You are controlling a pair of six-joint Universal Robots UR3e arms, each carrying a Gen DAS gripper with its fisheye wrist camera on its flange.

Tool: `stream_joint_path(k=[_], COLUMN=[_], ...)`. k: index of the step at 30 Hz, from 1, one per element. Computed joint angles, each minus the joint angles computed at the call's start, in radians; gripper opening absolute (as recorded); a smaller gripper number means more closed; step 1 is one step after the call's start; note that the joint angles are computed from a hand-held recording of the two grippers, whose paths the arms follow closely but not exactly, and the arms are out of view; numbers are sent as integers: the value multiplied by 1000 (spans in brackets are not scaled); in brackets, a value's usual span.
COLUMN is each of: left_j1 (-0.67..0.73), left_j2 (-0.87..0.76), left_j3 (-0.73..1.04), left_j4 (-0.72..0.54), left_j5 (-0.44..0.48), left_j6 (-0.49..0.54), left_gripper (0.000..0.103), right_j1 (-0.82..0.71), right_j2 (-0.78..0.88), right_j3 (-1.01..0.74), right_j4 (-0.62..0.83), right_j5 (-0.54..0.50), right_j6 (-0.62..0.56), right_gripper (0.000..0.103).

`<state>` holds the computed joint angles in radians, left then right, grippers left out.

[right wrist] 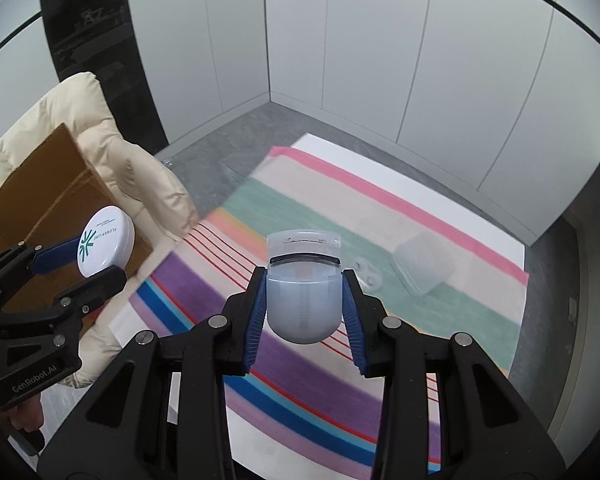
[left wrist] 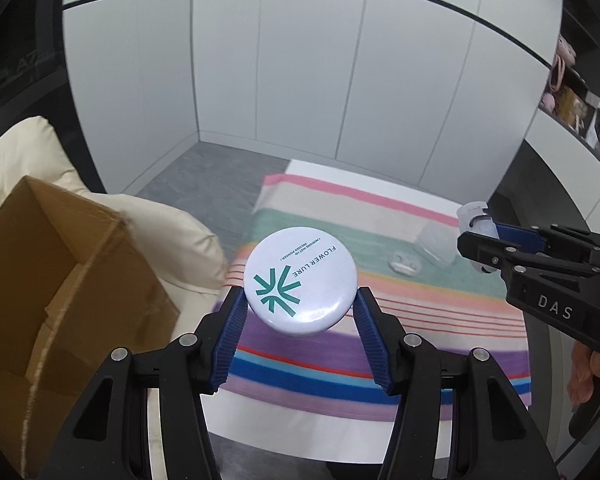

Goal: Organize objects
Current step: 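Carry the curler case with the right tool toward the box while the left tool carries the compact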

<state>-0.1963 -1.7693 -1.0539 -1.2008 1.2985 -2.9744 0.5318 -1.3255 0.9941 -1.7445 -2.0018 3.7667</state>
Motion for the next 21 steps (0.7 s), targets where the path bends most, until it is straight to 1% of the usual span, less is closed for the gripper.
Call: stream_joint_path(k=[3, 11, 17, 21], left_j1=[31, 117, 194, 242], left_j2=[10, 56, 94, 124], left_j3=[3, -54, -85, -106], left_j4=[-14, -2, -10, -19], left_j5=[-13, -35, -60, -74], left_j6=[4, 20, 37, 48], left_gripper=[56, 56, 56, 56], right_j1=[15, 35, 54, 64], right_j2=[49, 191, 325, 456], right_j3=[-81, -281, -497, -720], right_j4=[18, 51, 111, 198], right_j5=[-6, 20, 27, 50], right_j6=[-1, -19, -34, -41], right_gripper=[38, 38, 38, 38])
